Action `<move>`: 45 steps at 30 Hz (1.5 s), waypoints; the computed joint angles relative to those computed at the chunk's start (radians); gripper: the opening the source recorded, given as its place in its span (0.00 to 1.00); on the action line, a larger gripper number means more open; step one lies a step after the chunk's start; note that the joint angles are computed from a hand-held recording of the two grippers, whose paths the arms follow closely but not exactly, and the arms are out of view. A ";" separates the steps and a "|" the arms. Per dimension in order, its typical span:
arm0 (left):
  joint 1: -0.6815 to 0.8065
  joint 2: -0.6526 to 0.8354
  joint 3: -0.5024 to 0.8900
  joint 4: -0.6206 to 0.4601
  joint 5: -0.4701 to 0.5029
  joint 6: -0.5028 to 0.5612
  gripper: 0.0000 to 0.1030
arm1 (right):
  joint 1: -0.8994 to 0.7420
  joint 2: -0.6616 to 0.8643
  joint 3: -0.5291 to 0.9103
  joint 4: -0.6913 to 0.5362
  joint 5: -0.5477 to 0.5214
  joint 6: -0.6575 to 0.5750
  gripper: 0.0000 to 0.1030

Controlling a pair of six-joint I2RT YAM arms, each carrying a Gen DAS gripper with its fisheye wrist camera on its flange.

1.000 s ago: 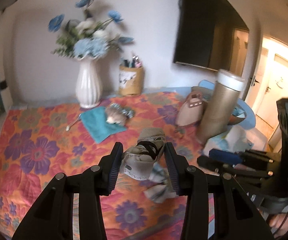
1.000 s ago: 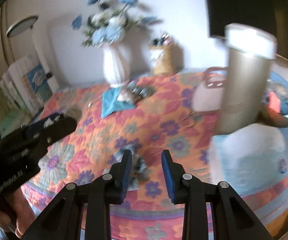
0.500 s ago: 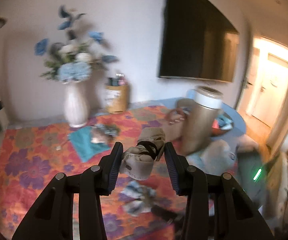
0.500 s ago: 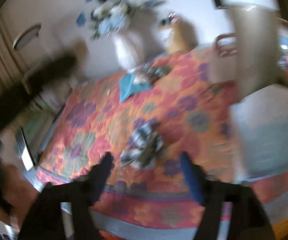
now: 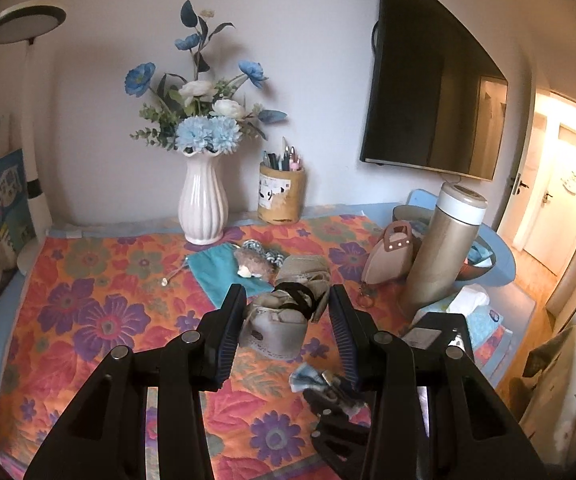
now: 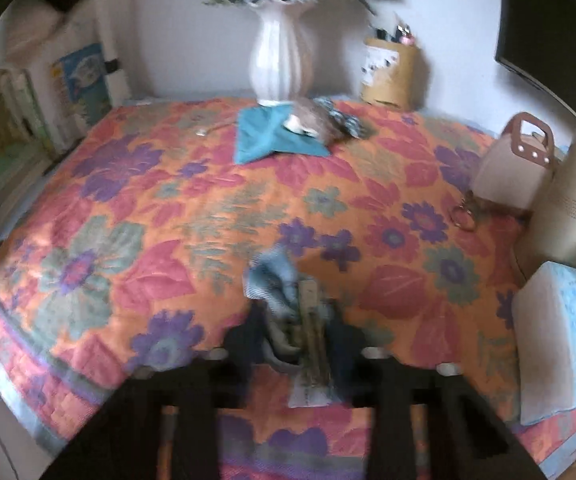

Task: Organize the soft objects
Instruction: 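Carry the sock item and checked bow to the brown bowl and release both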

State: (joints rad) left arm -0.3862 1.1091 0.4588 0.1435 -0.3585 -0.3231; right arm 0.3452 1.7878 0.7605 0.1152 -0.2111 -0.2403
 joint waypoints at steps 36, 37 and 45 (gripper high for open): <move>-0.282 0.934 1.211 -0.327 0.170 -0.076 0.39 | -0.881 0.139 0.768 -0.523 -0.469 0.122 0.26; -0.271 0.975 1.285 -0.367 0.178 -0.086 0.39 | -0.875 0.187 0.843 -0.547 -0.467 0.141 0.26; -0.215 1.406 2.023 -0.737 0.193 -0.121 0.39 | -0.809 0.664 1.587 -0.912 -0.459 0.209 0.29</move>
State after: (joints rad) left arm -0.6012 2.5151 2.4818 -0.5933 -0.1655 -0.4438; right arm -0.4638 2.4517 2.3476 -0.7971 -0.6702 -0.0315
